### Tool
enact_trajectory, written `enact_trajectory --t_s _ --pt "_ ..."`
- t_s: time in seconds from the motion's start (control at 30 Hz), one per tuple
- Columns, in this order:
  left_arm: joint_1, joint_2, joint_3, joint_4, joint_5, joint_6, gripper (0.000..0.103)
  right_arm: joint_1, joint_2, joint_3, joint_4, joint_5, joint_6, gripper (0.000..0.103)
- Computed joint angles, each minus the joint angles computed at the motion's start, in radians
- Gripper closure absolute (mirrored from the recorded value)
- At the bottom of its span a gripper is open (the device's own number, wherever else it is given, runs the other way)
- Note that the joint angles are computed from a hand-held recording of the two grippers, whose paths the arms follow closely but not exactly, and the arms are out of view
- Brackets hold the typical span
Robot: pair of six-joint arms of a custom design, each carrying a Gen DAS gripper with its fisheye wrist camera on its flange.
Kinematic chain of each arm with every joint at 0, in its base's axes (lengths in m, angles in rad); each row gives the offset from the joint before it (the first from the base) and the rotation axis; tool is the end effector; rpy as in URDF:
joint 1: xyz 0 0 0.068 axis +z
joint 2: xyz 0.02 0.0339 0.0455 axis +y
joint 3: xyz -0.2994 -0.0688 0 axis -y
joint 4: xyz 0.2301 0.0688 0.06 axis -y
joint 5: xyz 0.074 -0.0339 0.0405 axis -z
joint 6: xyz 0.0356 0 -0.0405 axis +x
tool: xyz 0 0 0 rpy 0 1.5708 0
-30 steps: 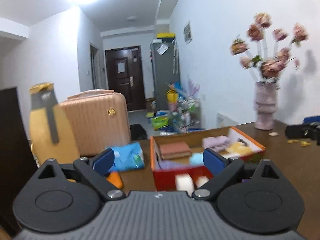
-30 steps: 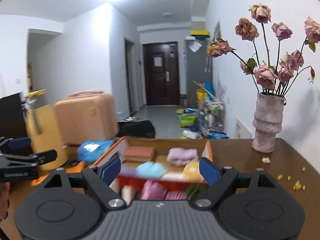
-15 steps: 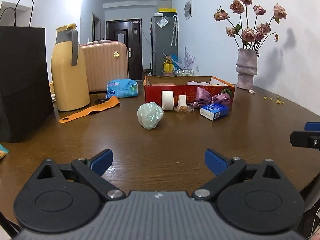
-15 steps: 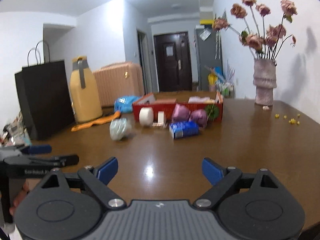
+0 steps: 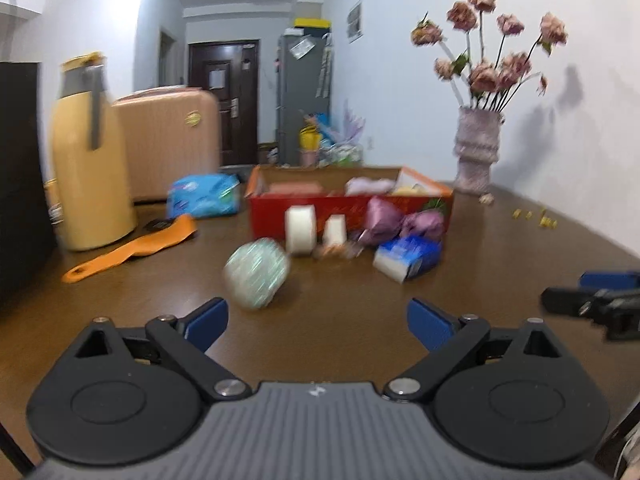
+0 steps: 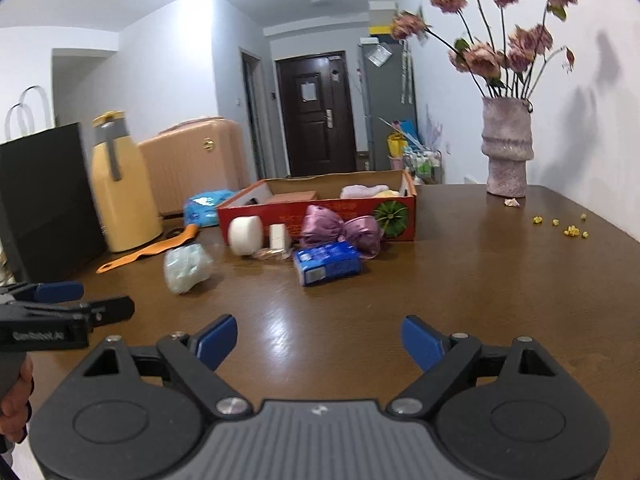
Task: Organize soft objects
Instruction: 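Lower both tools onto the pink satin bow and close on it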
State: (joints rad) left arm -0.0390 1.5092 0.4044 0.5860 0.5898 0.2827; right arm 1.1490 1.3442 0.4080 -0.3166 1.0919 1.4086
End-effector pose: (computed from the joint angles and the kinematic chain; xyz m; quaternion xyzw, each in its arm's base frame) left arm 0.2476 -0.0295 0.1824 0.2766 0.7934 -0.1911 0.5074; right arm 0.0967 0.1383 0.1696 0.1907 0.8261 -0.0180 0.5299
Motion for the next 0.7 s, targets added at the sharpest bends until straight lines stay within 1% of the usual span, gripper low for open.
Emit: enact_trajectory --t_s 0.03,0.07,0.1,0.13,0.2,0.23,0.27,0.3,0.37,0.4,0.47,0.5,0.53,0.57,0.6,0.63,0.67,0.7 --pt "-0.046 0.032 0.043 0.002 -0.022 -0.028 0.012 -0.063 -0.031 -0.035 0.106 -0.020 -0.110 0.016" --pt "-0.084 0.065 0.081 0.010 -0.037 -0.048 0.018 -0.146 -0.057 -0.078 0.242 -0.054 -0.243 0.017" --pt "-0.118 0.096 0.115 0.021 -0.051 -0.064 0.020 -0.221 -0.069 -0.111 0.359 -0.093 -0.352 0.017" --pt "-0.158 0.138 0.158 0.037 -0.068 -0.073 0.024 -0.318 -0.069 -0.141 0.482 -0.153 -0.464 0.017" --pt "-0.233 0.225 0.256 0.041 -0.115 -0.076 0.029 -0.513 -0.036 -0.164 0.668 -0.281 -0.624 0.024" --pt "-0.265 0.273 0.322 0.020 -0.135 -0.075 0.032 -0.590 -0.013 -0.168 0.746 -0.340 -0.683 0.025" --pt "-0.292 0.321 0.395 -0.015 -0.150 -0.079 0.034 -0.685 0.030 -0.171 0.857 -0.422 -0.755 0.025" --pt "-0.313 0.367 0.468 -0.054 -0.155 -0.087 0.034 -0.754 0.066 -0.166 0.925 -0.487 -0.799 0.026" --pt "-0.349 0.468 0.642 -0.166 -0.165 -0.119 0.037 -0.899 0.167 -0.126 1.033 -0.639 -0.853 0.027" --pt "-0.363 0.523 0.731 -0.217 -0.165 -0.141 0.037 -0.961 0.220 -0.092 1.057 -0.705 -0.863 0.032" --pt "-0.385 0.608 0.869 -0.311 -0.189 -0.173 0.042 -1.059 0.333 -0.017 1.082 -0.812 -0.858 0.036" --pt "-0.391 0.648 0.933 -0.353 -0.188 -0.178 0.043 -1.088 0.374 0.014 1.082 -0.846 -0.844 0.042" --pt "-0.395 0.683 0.985 -0.387 -0.180 -0.183 0.049 -1.122 0.422 0.053 1.072 -0.888 -0.823 0.046" --pt "-0.396 0.716 1.032 -0.421 -0.166 -0.186 0.060 -1.141 0.450 0.072 1.068 -0.914 -0.808 0.056" --pt "-0.395 0.743 1.073 -0.460 -0.147 -0.186 0.067 -1.159 0.482 0.085 1.081 -0.947 -0.798 0.064" --pt "-0.391 0.764 1.104 -0.490 -0.122 -0.188 0.078 -1.172 0.505 0.091 1.098 -0.974 -0.791 0.067" --pt "-0.387 0.776 1.112 -0.494 -0.101 -0.194 0.080 -1.177 0.518 0.092 1.108 -0.986 -0.791 0.072" --pt "-0.384 0.779 1.099 -0.473 -0.091 -0.199 0.081 -1.175 0.528 0.089 1.123 -0.988 -0.798 0.080"
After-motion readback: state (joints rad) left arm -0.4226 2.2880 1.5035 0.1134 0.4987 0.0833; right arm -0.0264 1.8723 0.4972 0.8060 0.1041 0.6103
